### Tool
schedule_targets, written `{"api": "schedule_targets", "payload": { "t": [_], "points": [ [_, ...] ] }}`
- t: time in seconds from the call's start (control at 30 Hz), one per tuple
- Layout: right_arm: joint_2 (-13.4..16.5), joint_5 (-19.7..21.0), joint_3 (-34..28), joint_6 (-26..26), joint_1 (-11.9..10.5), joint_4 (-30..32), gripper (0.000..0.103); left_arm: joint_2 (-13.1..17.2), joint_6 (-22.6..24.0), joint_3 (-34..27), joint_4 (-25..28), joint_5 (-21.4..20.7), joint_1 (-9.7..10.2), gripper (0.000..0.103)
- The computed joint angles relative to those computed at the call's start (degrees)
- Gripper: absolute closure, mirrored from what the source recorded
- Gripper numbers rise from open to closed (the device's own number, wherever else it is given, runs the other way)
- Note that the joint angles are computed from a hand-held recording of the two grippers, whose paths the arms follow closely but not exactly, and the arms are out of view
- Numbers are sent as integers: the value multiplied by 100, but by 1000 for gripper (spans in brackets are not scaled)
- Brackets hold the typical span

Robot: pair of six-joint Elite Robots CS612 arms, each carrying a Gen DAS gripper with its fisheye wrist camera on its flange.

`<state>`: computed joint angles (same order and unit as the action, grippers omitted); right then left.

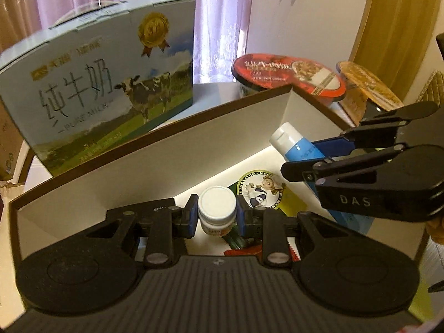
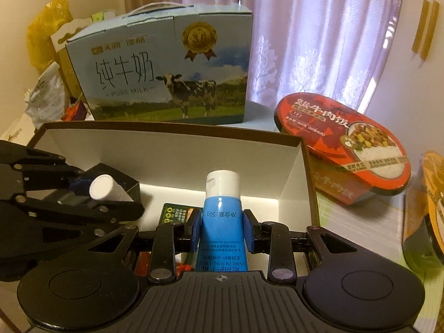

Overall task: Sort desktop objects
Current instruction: 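Carry the pill bottle and blue tube with both grippers into the brown box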

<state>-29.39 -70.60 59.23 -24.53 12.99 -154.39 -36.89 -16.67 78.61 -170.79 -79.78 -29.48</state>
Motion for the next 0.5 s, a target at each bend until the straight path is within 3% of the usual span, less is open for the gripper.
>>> {"api": "schedule_targets", "payload": {
  "t": [0.5],
  "points": [
    [134,-178,-218,-155,26,203,74,150,19,-228,290,9,32,75]
  ]
}}
